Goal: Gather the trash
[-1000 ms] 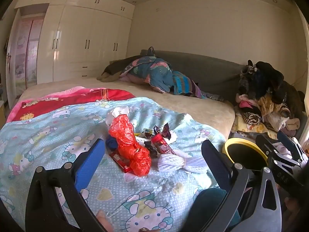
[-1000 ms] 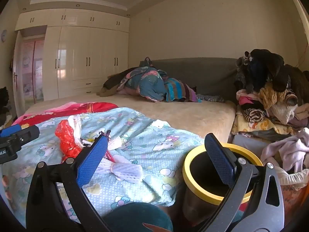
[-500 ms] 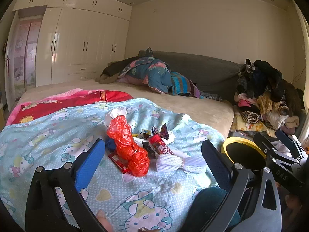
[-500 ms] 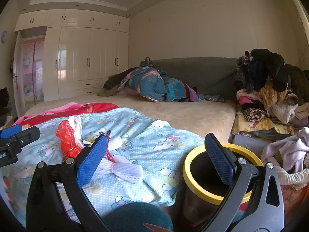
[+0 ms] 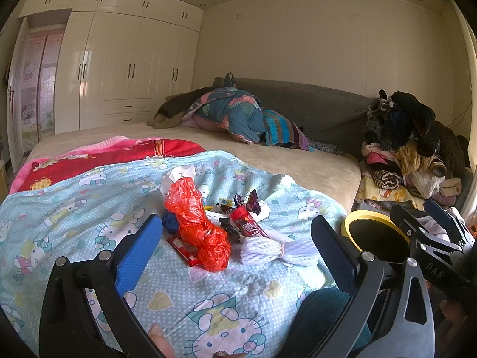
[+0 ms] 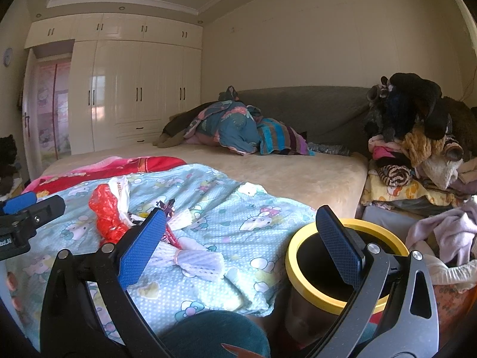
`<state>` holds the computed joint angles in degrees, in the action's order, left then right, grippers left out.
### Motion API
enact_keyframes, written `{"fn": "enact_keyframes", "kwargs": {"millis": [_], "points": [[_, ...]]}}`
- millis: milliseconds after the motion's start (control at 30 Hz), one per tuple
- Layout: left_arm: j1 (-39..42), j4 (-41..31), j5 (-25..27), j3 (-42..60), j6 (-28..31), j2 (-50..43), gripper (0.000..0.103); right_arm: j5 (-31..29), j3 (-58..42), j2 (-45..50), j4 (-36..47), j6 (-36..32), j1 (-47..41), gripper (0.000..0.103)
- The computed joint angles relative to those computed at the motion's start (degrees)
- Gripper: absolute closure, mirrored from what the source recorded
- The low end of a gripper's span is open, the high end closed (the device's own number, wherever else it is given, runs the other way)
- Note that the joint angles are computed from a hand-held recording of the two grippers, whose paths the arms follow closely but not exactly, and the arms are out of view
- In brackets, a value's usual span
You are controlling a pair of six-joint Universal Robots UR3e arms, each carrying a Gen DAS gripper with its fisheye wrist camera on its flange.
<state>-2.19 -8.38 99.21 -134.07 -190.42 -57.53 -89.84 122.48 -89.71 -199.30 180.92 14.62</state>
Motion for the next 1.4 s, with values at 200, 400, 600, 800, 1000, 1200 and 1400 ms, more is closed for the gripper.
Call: {"fn": "enact_keyframes", "kwargs": {"millis": [200,400,600,800,1000,1200,1400], "points": [[-0.1,-0.21,0.07,0.14,-0.06,-0.05,0.006,0.32,0.37,0.07,-0.46,-0.07,-0.21,0.01],[-0.89,-0.2,0.78,0.27,-0.34,-0.28,0.006,0.09,0.13,0.24,0.02,0.07,0.17,0.01],[-0.95,-0.5,0.65,0.31,-0.41,-0.18,0.006,0.35,0.19,0.94,-0.52,-0.03,0.09,0.01],[-1.37,-0.23,0.97,0.2,-0.53,-0.27,0.006,0.35,0.22,1.07,-0.67,0.04,0.14,0.01],[0.75,-0.05,-2.11,-0.77,-0.2,0.52,0.006,0.72,0.31,1.31,-0.62,0.33,0.16,0.01],[4.92,-0.82,-8.0,-1.28,1.23,2.21,0.006,1.74,0.43,1.33,-0.61,-0.26,-0.4,0.01],[10.2,-3.7,-12.65,-0.37,1.42,3.09,0.006,6.72,-0.92,0.74,2.26,-1.62,-1.8,0.01]]}}
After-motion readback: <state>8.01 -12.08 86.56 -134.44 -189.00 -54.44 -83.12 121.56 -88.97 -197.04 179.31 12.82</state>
